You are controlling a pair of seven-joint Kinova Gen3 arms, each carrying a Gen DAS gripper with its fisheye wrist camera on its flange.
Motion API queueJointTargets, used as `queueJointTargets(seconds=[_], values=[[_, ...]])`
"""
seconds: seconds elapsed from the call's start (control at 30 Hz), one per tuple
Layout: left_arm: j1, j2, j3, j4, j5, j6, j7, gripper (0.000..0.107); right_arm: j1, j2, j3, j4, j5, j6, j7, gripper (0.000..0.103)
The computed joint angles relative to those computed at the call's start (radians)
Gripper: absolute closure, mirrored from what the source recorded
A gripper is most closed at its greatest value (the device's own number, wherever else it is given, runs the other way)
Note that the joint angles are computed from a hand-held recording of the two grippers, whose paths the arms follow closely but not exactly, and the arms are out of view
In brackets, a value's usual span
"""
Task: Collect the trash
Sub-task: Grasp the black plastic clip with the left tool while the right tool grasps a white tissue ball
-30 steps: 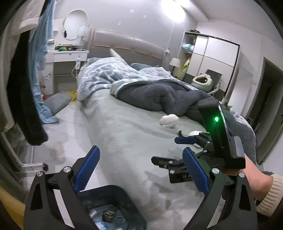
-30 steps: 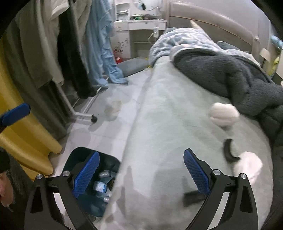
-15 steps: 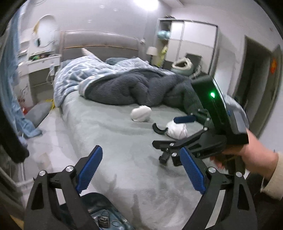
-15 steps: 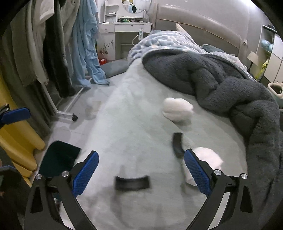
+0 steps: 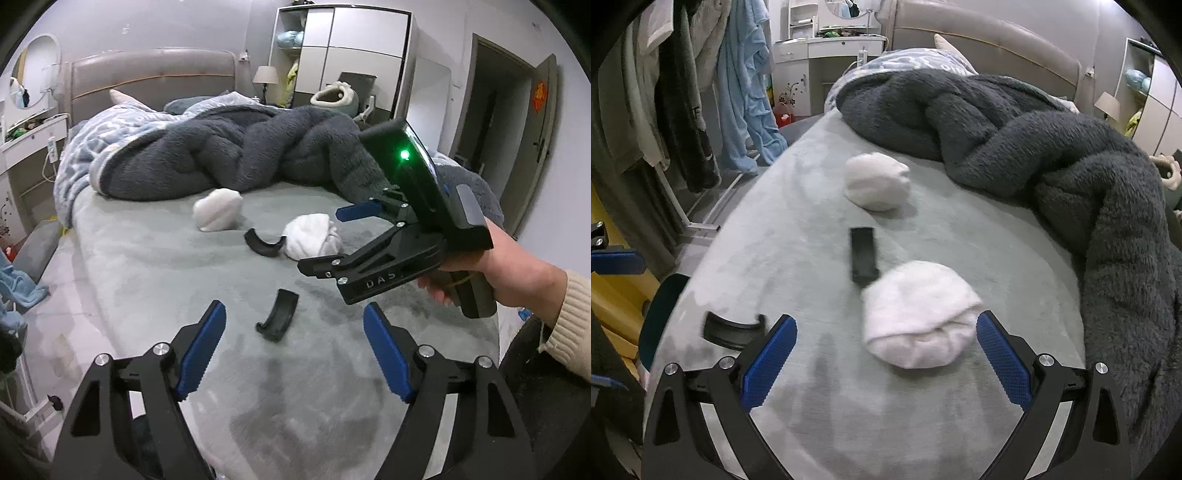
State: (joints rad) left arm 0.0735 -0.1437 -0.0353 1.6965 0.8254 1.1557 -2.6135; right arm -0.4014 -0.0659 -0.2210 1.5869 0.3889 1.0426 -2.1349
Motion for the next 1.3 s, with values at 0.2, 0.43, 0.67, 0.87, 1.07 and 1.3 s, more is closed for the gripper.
queueJointTargets(seconds=[0.2, 0.43, 0.67, 0.87, 1.07, 1.3], values=[[0.028, 0.062, 0.055, -0.017, -0.048, -0.036, 0.036, 0.039, 0.038, -0.025, 0.042, 0.05, -0.106, -0.064, 0.116, 0.004], [0.054, 0.116, 0.107, -0.027, -0.121, -0.109, 0.119, 0.052, 0.072, -0.045, 0.058, 0.083, -0.213, -0.128, 0.234, 0.004], [0.065, 0.153, 0.126, -0.042, -0.169, -0.147, 0.191, 0.062, 0.096, -0.016, 0.067, 0.086, -0.244, -0.164, 0.266, 0.006], [0.059, 0.169, 0.132, -0.042, -0.187, -0.157, 0.224, 0.076, 0.108, -0.001, 0.076, 0.076, -0.25, -0.151, 0.257, 0.038], [0.057, 0.171, 0.137, -0.05, -0.195, -0.161, 0.255, 0.087, 0.124, -0.022, 0.086, 0.074, -0.283, -0.147, 0.273, 0.051], [0.074, 0.152, 0.142, -0.049, -0.218, -0.179, 0.287, 0.087, 0.13, -0.045, 0.065, 0.045, -0.228, -0.094, 0.226, 0.051]])
